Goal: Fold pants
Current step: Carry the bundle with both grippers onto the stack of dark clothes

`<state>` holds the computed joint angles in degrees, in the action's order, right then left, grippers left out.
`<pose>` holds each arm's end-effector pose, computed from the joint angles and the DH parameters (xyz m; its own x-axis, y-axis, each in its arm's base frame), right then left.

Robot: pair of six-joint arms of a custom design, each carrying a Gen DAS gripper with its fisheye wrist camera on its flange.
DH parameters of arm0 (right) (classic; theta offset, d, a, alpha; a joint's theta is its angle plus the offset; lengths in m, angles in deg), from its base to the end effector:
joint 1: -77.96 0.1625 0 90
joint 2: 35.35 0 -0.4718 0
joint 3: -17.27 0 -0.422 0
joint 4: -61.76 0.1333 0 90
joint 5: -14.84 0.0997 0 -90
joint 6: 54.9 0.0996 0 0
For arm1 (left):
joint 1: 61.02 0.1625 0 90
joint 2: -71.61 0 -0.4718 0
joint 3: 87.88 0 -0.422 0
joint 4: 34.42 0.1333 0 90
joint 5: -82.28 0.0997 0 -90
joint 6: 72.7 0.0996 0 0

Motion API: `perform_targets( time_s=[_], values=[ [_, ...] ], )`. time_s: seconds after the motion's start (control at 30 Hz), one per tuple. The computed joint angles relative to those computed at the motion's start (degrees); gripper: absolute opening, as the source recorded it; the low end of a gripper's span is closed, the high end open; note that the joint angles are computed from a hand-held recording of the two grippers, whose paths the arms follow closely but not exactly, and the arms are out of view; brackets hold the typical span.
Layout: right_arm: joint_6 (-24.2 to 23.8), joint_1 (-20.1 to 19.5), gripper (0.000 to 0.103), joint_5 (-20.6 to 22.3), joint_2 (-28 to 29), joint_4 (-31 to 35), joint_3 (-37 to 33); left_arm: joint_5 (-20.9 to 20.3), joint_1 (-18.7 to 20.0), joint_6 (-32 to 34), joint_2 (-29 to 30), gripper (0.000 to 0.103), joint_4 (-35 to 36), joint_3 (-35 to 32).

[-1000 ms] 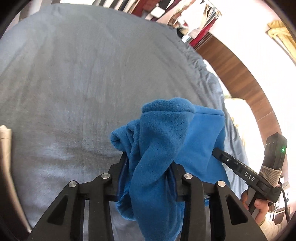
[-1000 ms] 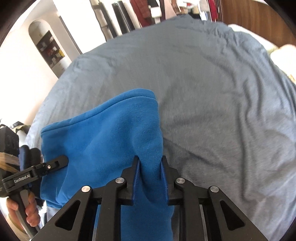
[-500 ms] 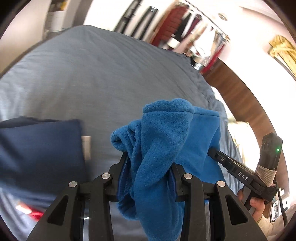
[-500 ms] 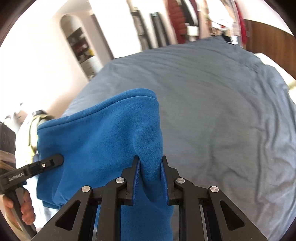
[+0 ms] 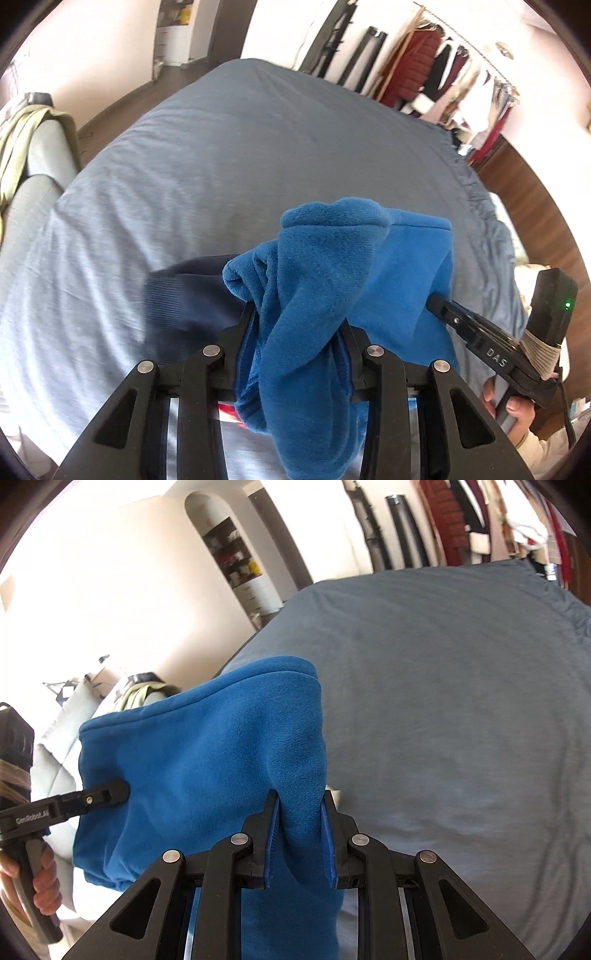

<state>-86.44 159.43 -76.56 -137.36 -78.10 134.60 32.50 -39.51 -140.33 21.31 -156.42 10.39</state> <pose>0.0631 -0.4619 0.4870 -0.9048 -0.2881 0.3137 -0.4119 0.7790 -0.4727 -0.5405 -0.4254 0.1115 -0.8708 -0.0308 -0.4907 0.2344 0.8513 -0.4694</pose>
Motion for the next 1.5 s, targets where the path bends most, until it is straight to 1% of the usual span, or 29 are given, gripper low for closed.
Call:
perform_targets(
  time_s=[0.07, 0.1, 0.13, 0.17, 0.23, 0.33, 0.4, 0.43, 0.5, 0.53, 0.57, 0.6, 0.63, 0.7, 0.77, 0.87, 0.9, 0.97, 1.03, 1.1, 1.13, 1.17, 1.2, 1.23, 1.27, 1.3, 1.33, 1.37, 1.5],
  values=[
    [1.5, 0.7, 0.022, -0.6, 1.6, 0.0, 0.0, 0.4, 0.8, -0.4, -1.1, 0.036, 1.4, 1.1],
    [2.0, 0.8, 0.021, -0.6, 2.3, -0.1, -0.1, 0.4, 1.1, -0.3, -1.6, 0.033, 2.1, 1.5],
    [2.1, 1.2, 0.021, -0.9, 3.1, -0.6, 0.2, 0.4, 1.6, 0.5, -2.2, 0.02, 1.4, 2.3],
    [1.8, 1.4, 0.021, -1.4, 3.5, -1.3, 0.4, -0.5, 2.2, 1.6, -2.9, 0.018, -0.6, 3.3],
    [1.3, 2.3, 0.021, -3.0, 4.0, -3.7, 1.7, -0.4, 3.2, 1.5, -2.9, 0.019, -1.2, 4.0],
    [2.2, 2.1, 0.022, -3.0, 5.1, -4.9, 2.0, -0.4, 3.9, 2.5, -3.0, 0.02, -3.6, 5.4],
    [2.3, 2.1, 0.022, -4.0, 5.5, -6.2, 2.6, 0.2, 4.2, 2.9, -3.0, 0.024, -4.7, 6.1],
    [3.4, 2.9, 0.022, -5.2, 6.0, -6.7, 2.8, 0.5, 4.2, 2.5, -2.9, 0.029, -4.3, 6.3],
    [4.1, 3.3, 0.024, -7.3, 7.3, -6.4, 2.4, 1.1, 4.5, 2.1, -2.6, 0.043, -2.8, 6.5],
    [4.4, 3.9, 0.026, -8.3, 7.9, -7.1, 2.4, 1.3, 4.5, 2.0, -2.6, 0.054, -2.4, 6.6],
    [4.1, 4.1, 0.027, -9.4, 8.4, -8.0, 2.6, 1.4, 4.7, 2.3, -2.7, 0.061, -2.4, 6.9],
    [3.7, 4.5, 0.029, -10.8, 8.8, -9.2, 2.9, 1.4, 4.8, 2.5, -2.9, 0.064, -2.4, 7.2],
    [3.0, 4.9, 0.04, -12.3, 9.2, -10.6, 3.3, 1.4, 4.9, 2.5, -3.0, 0.068, -2.0, 7.3],
    [1.6, 6.2, 0.057, -17.0, 10.1, -13.6, 3.8, 1.5, 4.8, 2.4, -3.0, 0.069, 0.1, 6.4],
    [-0.1, 7.1, 0.058, -18.7, 9.7, -15.0, 4.2, 2.6, 4.1, 1.7, -3.1, 0.068, 3.3, 5.2],
    [-3.4, 9.3, 0.058, -22.5, 8.3, -18.6, 5.3, 5.5, 2.0, -0.8, -2.6, 0.07, 13.1, 1.6],
    [-4.1, 9.7, 0.058, -22.7, 7.6, -19.3, 5.5, 6.6, 1.2, -1.7, -2.2, 0.07, 16.1, 0.5],
    [-4.5, 10.0, 0.058, -20.8, 5.2, -18.4, 5.8, 9.2, -0.3, -2.8, -1.7, 0.07, 19.7, -1.1],
    [-3.5, 9.4, 0.057, -17.2, 2.8, -14.6, 5.6, 11.1, -1.0, -1.3, -1.1, 0.069, 18.8, -1.6],
    [-3.2, 8.7, 0.057, -13.3, 0.9, -10.4, 5.4, 12.1, -0.9, 2.3, -0.5, 0.056, 13.8, -1.2],
    [-3.4, 8.2, 0.053, -11.5, 0.2, -9.3, 5.6, 11.7, -0.5, 4.2, -0.3, 0.047, 10.8, -0.9],
    [-3.4, 7.8, 0.049, -10.3, -0.1, -7.8, 5.6, 10.6, 0.2, 7.3, -0.1, 0.04, 5.4, -0.1],
    [-3.1, 7.2, 0.042, -9.3, -0.2, -5.1, 5.3, 9.7, 0.8, 9.5, 0.3, 0.038, 1.5, 0.5],
    [-2.4, 6.6, 0.039, -8.4, -0.1, -2.0, 4.7, 8.9, 1.4, 11.6, 0.8, 0.033, -1.3, 0.7],
    [-1.6, 5.9, 0.038, -7.6, -0.1, 0.3, 4.6, 9.3, 1.9, 12.7, 1.4, 0.032, -1.7, 0.6],
    [-1.4, 5.6, 0.036, -7.6, -0.1, 0.8, 4.9, 10.7, 2.2, 12.4, 2.1, 0.031, 0.3, 0.1],
    [-1.6, 5.3, 0.036, -7.9, -0.2, 0.6, 5.5, 12.0, 3.0, 10.3, 2.8, 0.03, 3.5, -0.4],
    [-1.4, 5.3, 0.036, -8.3, 0.2, 0.7, 5.5, 11.6, 3.6, 9.6, 2.8, 0.031, 4.2, -0.3],
    [-0.2, 4.2, 0.036, -8.9, 0.8, 4.2, 5.5, 12.5, 4.9, 10.2, 2.8, 0.033, 1.6, 2.1]
  ],
)
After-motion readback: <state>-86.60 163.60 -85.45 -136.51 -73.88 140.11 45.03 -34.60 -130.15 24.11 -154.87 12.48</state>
